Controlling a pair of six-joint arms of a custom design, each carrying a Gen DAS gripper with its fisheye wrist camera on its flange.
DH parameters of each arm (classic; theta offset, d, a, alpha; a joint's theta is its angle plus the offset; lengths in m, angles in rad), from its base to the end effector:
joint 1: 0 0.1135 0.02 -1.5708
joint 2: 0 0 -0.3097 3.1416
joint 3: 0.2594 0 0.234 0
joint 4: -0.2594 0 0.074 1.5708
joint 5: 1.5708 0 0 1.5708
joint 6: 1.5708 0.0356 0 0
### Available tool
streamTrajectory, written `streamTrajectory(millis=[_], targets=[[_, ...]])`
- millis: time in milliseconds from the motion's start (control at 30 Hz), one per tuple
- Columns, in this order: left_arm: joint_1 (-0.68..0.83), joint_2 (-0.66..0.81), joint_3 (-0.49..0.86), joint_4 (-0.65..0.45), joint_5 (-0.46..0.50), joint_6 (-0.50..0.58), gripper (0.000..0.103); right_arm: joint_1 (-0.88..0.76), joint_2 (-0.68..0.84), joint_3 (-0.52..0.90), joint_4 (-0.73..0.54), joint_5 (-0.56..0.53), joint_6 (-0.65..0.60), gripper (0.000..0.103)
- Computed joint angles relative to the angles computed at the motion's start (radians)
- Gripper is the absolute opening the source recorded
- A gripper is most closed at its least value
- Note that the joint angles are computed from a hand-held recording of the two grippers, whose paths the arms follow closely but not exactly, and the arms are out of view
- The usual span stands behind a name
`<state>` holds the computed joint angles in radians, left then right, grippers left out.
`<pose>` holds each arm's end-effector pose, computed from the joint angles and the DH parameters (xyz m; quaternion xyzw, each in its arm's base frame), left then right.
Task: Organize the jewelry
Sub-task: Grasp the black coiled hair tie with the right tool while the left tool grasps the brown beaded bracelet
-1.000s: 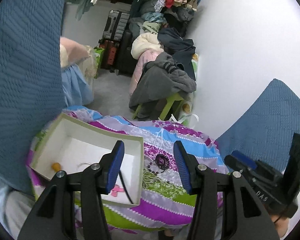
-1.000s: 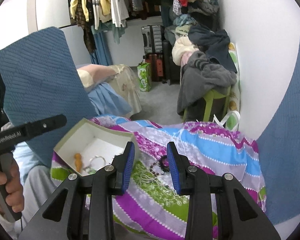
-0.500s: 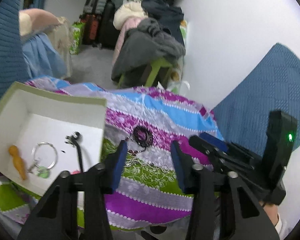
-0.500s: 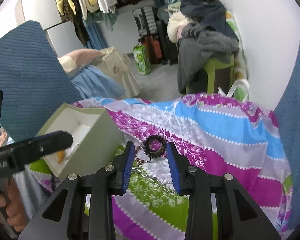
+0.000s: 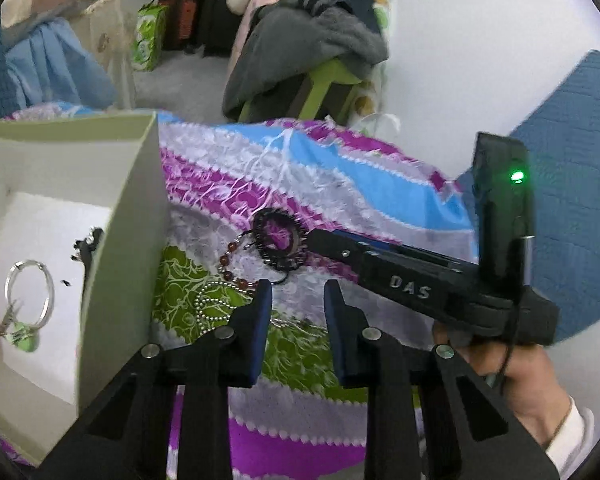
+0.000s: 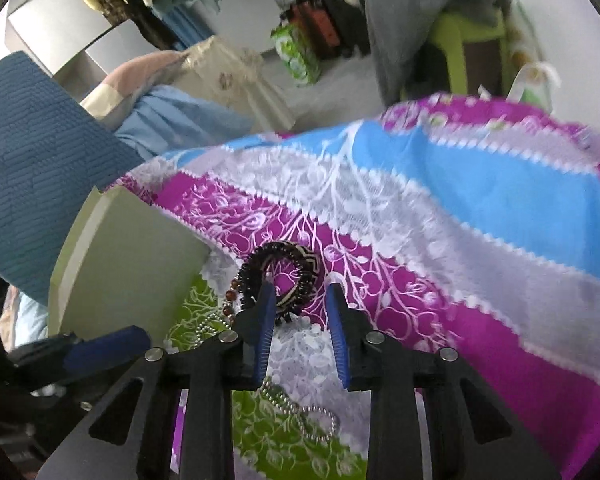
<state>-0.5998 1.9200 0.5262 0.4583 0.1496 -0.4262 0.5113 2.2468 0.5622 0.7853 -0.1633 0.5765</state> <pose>0.2361 -0.1679 0.1045 0.1054 0.9417 -0.2147 0.2365 0.2724 0.1595 0.0381 0.0038 0.9414 0.2358 0.2411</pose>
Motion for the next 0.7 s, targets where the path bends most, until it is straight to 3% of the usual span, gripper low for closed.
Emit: streamTrajectory(millis=[400,467,533,700], targets=[[0.008,0.198,0.132,0.024,0.003,0.008,0.026,-0.056,0.023,-0.010,0.033,-0.060,0.031,0.021],[0.004,0.219,0.153,0.011,-0.014,0.005,0.021,-0.061,0.030,-0.008,0.039,-0.075,0.036,0.021],[0.001,0.235,0.168,0.004,-0.025,0.003,0.007,-0.062,0.035,-0.005,0.040,-0.079,0.037,0.021],[0.021,0.245,0.146,0.040,-0.006,0.001,0.002,-0.063,0.050,0.006,0.048,-0.100,0.046,0.021]])
